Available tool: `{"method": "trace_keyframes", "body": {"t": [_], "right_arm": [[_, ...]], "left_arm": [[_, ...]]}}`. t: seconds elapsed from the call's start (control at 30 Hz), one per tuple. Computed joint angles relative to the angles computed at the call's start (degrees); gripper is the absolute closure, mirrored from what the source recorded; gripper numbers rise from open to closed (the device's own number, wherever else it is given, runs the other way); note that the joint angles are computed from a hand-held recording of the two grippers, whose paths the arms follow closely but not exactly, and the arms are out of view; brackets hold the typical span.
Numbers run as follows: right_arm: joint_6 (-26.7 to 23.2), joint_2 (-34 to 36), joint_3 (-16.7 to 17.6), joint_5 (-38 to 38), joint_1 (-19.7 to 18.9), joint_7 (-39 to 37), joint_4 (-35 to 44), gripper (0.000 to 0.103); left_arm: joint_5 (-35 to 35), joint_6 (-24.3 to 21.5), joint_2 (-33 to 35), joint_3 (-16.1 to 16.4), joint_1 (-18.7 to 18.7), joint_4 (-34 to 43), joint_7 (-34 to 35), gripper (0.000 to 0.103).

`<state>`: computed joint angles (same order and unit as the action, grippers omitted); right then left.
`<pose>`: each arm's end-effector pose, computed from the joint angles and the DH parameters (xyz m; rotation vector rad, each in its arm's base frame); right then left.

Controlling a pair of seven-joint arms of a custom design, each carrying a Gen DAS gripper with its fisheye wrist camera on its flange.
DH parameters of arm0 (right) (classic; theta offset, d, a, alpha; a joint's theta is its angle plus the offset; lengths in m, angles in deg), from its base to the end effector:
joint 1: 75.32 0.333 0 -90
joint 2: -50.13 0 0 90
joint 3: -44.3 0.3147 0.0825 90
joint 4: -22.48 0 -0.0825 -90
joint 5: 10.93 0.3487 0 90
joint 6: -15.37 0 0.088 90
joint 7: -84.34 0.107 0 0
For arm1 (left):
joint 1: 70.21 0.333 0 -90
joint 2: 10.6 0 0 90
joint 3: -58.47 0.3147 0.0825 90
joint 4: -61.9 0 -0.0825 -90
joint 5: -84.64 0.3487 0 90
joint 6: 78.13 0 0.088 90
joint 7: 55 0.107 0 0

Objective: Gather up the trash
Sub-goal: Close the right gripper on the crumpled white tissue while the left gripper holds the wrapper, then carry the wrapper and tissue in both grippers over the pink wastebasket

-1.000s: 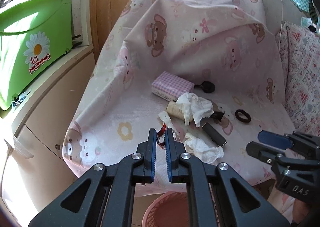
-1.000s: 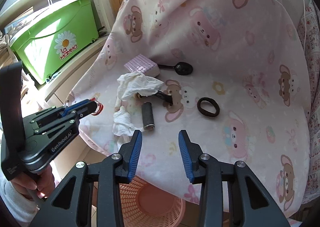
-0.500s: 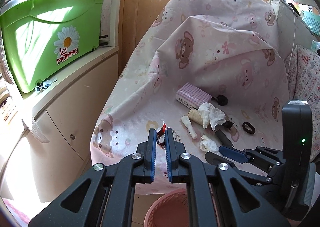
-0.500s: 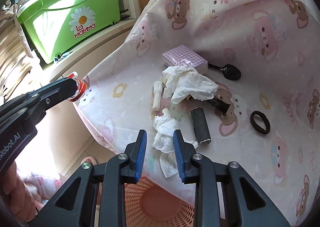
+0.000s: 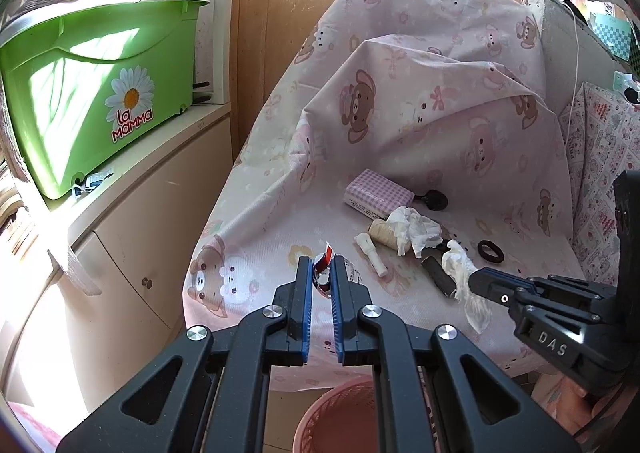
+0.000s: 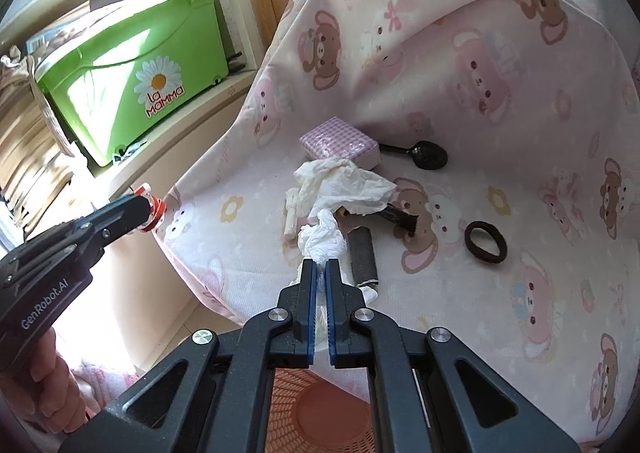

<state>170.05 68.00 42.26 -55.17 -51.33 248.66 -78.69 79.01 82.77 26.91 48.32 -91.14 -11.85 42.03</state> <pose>0.5923 0.2669 0.4659 -1.4524 1.9783 -0.6549 0.6655 -0.3449 0.4847 -1.3116 2.2131 -1.1235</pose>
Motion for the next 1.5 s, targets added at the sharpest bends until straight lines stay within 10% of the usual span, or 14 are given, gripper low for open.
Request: {"method": "trace_keyframes", "body": {"t": [0.27, 0.8, 1.1, 1.5], "right_arm": [[11.35, -7.4, 0.23, 0.2, -3.43, 4.82, -10.72, 0.098], [6.44, -10.95, 4.86, 2.78, -2.48, -1.95, -13.92, 0.098], [5.57, -10.76, 6.56, 10.08, -2.17, -9.01, -15.66, 0.098], [-0.35, -4.99, 7.89, 22.31, -0.86, -19.41, -12.83, 0.098]], "left_arm": [[-6.02, 0.23, -2.34, -5.73, 3.57, -4.46, 8.54, 0.095], [-9.83, -10.68, -5.69, -6.26, 3.09, -7.54, 14.57, 0.094], [-12.56, -27.16, -0.72, -5.92, 4.21, 1.35, 9.75, 0.095], [-4.74, -38.41, 6.07, -1.94, 0.07, 9.91, 2.19, 0.095]]}}
